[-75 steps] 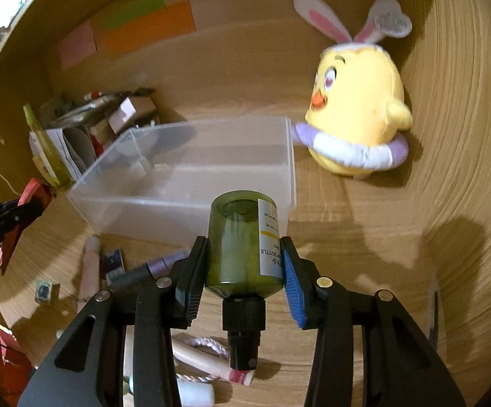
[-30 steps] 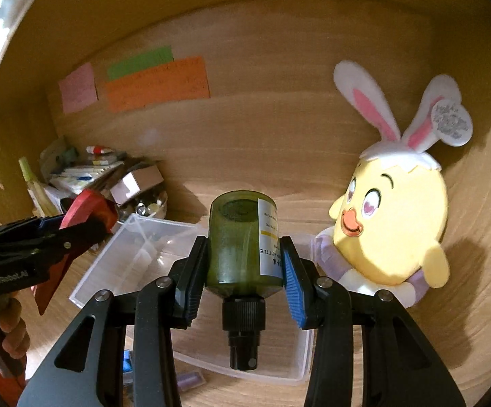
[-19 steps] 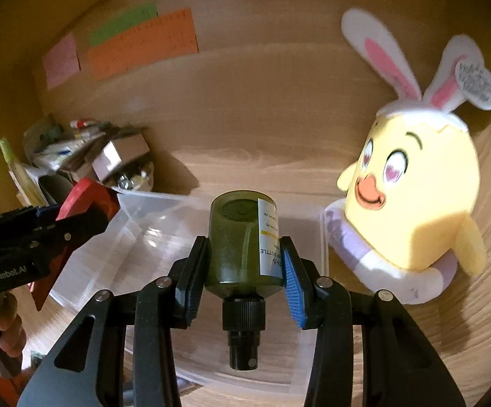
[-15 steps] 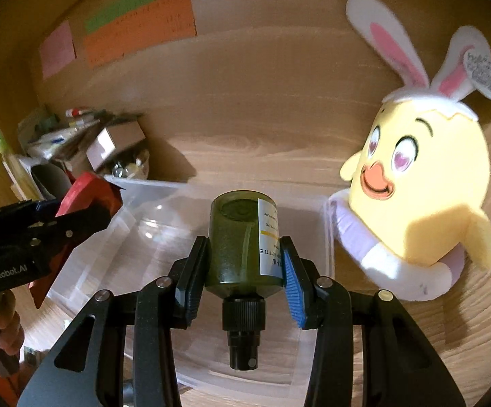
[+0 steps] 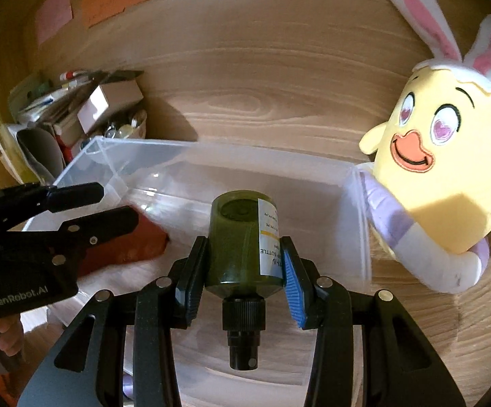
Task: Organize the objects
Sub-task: 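Carry the red packet and green bottle over the clear box with both tools, then open the left tool dropping the red packet while the right tool releases the bottle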
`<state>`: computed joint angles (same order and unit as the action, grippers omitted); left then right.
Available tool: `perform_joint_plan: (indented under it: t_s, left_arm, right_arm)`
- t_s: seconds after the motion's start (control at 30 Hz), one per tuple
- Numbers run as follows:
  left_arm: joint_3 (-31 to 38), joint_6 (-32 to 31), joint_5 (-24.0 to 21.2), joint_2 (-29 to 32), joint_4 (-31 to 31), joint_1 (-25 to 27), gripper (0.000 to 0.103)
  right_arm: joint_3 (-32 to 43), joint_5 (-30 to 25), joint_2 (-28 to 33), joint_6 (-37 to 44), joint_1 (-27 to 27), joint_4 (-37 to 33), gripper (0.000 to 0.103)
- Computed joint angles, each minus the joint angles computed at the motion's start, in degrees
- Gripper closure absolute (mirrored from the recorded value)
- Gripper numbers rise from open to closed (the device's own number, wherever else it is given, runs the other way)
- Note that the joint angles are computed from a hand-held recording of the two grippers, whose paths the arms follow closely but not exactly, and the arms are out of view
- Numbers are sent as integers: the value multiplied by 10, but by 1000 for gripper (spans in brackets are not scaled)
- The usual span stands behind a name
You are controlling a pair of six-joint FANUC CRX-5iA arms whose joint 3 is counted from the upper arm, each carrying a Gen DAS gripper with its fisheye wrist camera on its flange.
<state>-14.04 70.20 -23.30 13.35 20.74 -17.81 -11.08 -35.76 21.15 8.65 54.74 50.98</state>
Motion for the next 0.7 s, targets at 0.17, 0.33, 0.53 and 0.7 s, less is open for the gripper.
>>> perform_joint_plan:
  t_s: [0.17, 0.33, 0.53, 0.7]
  left_arm:
    - [8, 13, -9, 1, -16, -2, 48]
    - [4, -5, -19, -2, 2, 2, 47]
    - [-9, -12, -10, -18, 13, 3, 36]
    - [-25, -17, 3, -41, 15, 2, 27]
  right_arm:
    - [7, -16, 8, 10, 7, 3, 65]
    - [18, -18, 12, 37, 10, -21, 65]
    - [29, -23, 13, 64, 12, -47, 63]
    - [14, -19, -2, 39, 15, -19, 43]
